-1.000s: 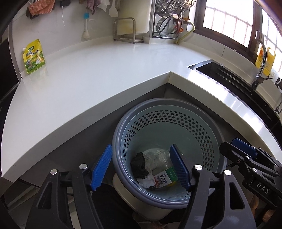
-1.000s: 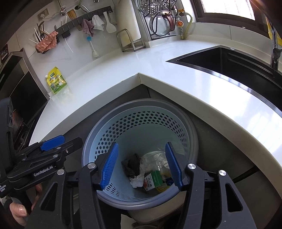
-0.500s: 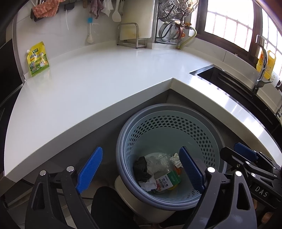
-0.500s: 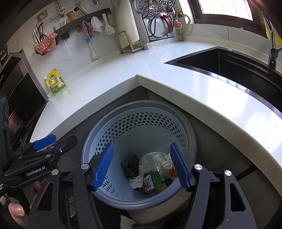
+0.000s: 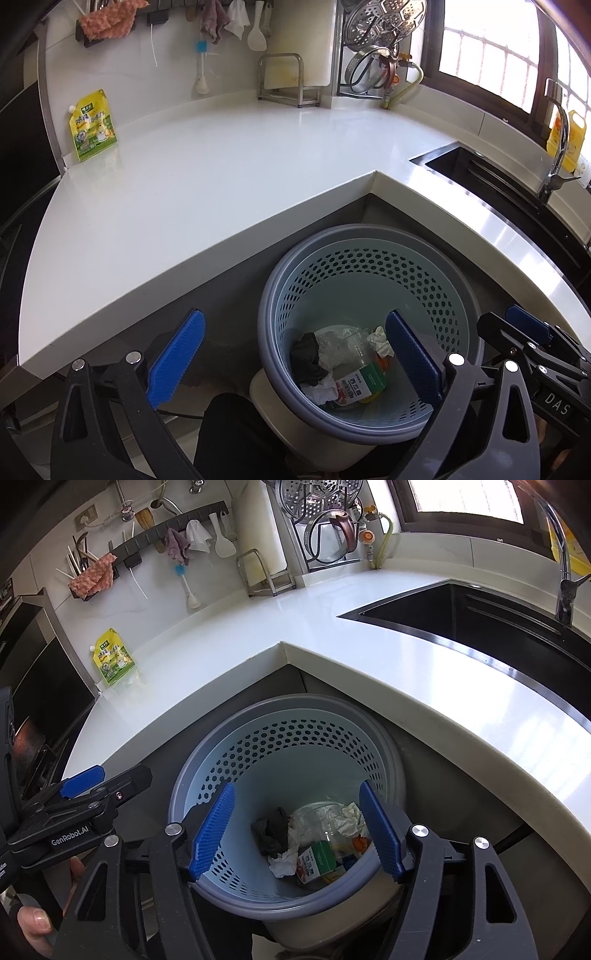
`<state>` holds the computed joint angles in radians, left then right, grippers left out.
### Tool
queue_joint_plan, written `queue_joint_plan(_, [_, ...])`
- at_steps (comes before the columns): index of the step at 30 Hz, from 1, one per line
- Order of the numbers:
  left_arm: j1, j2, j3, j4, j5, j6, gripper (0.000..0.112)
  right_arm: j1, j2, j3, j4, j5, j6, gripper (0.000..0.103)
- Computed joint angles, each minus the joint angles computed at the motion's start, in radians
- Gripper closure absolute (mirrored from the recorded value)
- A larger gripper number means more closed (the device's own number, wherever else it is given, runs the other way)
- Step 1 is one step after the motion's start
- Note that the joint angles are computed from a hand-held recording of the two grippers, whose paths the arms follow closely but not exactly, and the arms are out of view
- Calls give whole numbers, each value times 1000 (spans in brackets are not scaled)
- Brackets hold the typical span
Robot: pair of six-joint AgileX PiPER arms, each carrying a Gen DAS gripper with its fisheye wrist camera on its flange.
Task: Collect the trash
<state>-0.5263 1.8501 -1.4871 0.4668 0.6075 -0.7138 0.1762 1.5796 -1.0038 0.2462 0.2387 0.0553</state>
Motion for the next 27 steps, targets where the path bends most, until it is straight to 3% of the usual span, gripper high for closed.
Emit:
queue_joint_plan(12, [-29, -3, -7, 89, 34, -68, 16, 8, -25, 9, -30, 2, 22, 36])
queue_joint_plan(27, [-29, 4, -27, 87, 60, -78, 16, 15, -27, 7, -46, 4, 39, 36])
